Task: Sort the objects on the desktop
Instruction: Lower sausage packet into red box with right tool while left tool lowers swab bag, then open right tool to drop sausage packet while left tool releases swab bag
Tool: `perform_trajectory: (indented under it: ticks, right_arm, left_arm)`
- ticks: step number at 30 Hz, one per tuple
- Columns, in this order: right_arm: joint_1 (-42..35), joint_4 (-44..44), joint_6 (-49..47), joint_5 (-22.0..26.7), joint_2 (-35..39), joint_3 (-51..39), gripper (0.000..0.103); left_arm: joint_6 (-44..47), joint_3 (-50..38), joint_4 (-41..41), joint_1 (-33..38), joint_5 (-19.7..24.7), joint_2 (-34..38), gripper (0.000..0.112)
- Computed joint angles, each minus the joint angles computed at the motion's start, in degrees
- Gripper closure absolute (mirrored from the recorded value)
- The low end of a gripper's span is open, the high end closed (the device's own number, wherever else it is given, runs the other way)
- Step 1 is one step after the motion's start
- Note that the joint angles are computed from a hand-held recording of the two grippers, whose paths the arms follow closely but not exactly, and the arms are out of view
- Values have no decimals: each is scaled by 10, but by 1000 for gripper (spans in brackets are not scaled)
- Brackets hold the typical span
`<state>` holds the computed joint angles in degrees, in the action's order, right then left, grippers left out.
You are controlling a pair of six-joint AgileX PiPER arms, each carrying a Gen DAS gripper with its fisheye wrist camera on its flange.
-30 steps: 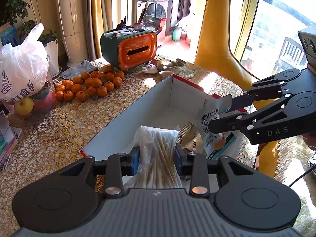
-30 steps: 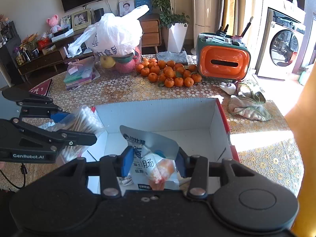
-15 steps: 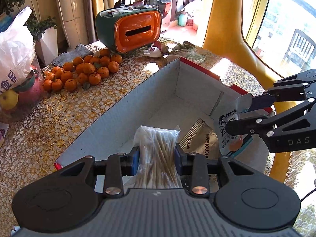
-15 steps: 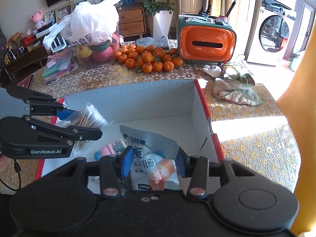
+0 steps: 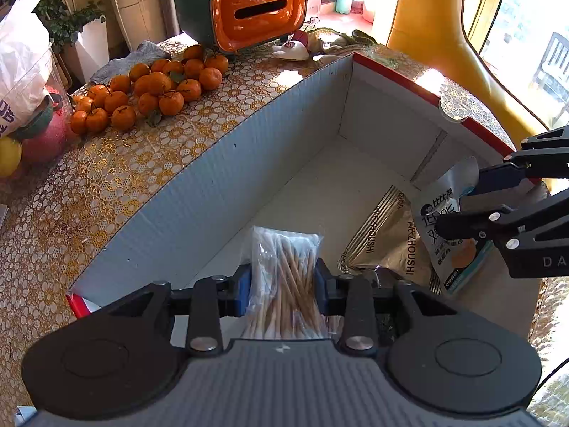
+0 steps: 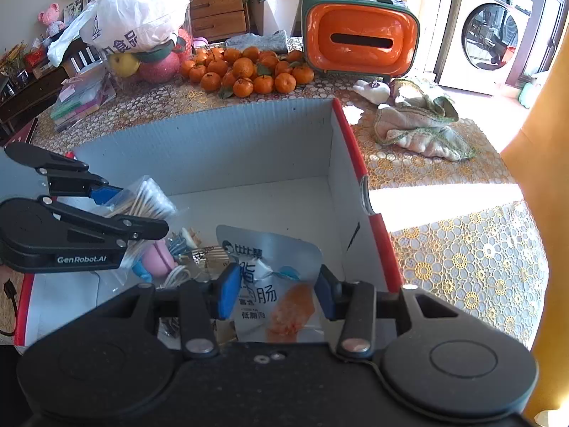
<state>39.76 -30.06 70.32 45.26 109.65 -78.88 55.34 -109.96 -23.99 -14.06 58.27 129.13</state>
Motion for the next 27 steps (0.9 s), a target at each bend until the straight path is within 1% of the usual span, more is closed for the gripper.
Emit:
perform_trajectory:
  ticks: [6, 9, 12, 14, 18, 21, 22, 23, 26, 27]
  right_arm:
    - [-5, 18, -19, -17, 15, -3, 59]
    - [-7, 19, -22, -17, 20, -7, 58]
    - [-9, 19, -20, -17, 22, -8, 58]
    - [-8, 16, -18, -15, 23, -8, 53]
    - [-4, 8, -12, -14, 23, -6, 51]
    - [3, -4, -2, -8, 21, -8, 46]
    - [6, -10, 2, -7, 19, -7, 43]
    - [8, -15, 8, -5, 16, -5, 41]
    - [13, -29, 27, -13, 2, 9, 40]
    - [15, -33, 33, -17, -3, 14, 40]
  left_arm:
    - [-27, -32, 21, -7, 23, 23, 79]
    - [-43, -50, 29, -8, 34, 35, 79]
    - [-49, -57, 37, -9, 34, 41, 78]
    - [-59, -73, 39, -9, 44, 50, 77]
    - [-73, -96, 46, -8, 54, 63, 76]
    - [-95, -112, 56, -9, 60, 71, 75]
    - [-100, -116, 57, -9, 62, 73, 73]
    - [-102, -116, 57, -8, 63, 73, 68]
    - [-104, -105, 53, -4, 55, 66, 56]
    - [-103, -100, 51, -3, 52, 63, 55]
